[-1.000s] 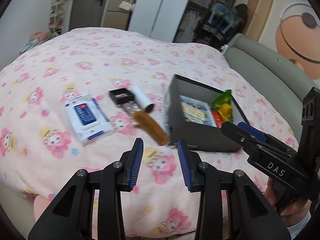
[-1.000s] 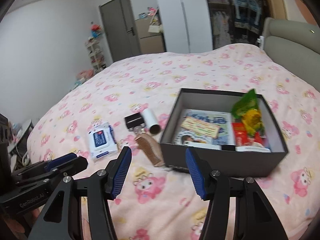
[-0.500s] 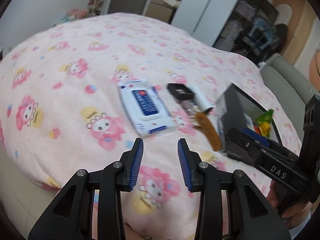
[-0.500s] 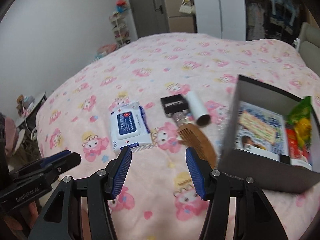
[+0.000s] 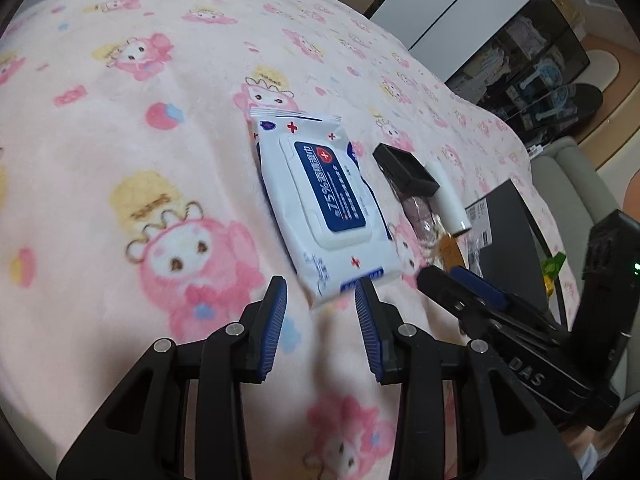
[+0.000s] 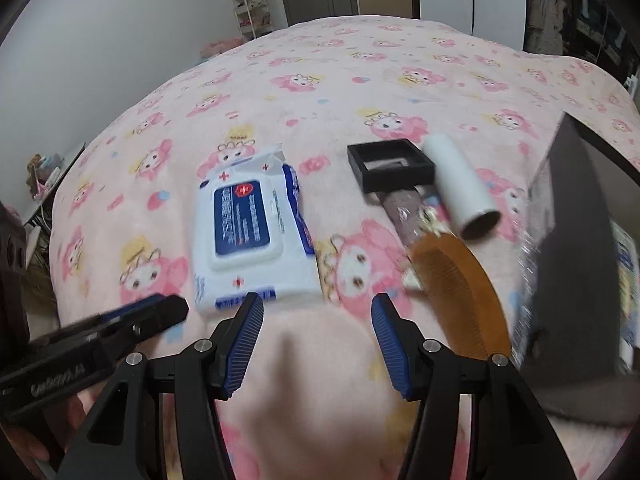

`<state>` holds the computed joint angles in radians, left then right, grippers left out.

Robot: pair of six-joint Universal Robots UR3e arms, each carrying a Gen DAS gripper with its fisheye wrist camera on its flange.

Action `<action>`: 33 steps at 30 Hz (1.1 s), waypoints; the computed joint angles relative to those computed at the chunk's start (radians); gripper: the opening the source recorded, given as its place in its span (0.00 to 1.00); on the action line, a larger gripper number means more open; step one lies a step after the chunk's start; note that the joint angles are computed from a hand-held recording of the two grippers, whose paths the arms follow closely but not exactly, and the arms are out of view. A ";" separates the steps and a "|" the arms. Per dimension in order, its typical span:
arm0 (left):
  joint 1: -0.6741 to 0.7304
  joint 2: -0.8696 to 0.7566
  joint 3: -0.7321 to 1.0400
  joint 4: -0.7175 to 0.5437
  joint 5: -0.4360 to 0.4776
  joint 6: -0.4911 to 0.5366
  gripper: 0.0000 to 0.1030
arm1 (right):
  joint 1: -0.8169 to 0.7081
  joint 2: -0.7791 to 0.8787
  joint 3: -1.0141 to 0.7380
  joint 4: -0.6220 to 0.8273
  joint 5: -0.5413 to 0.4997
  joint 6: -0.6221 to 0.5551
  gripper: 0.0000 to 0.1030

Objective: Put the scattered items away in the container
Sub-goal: 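Grasp the white wet-wipes pack edge with the right gripper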

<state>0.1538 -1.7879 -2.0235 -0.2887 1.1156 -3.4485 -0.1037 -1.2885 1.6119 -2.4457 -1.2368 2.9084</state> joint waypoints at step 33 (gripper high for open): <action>-0.490 -0.054 0.184 -0.197 -0.015 -0.097 0.17 | -0.798 -0.775 0.514 0.671 0.341 -0.482 0.19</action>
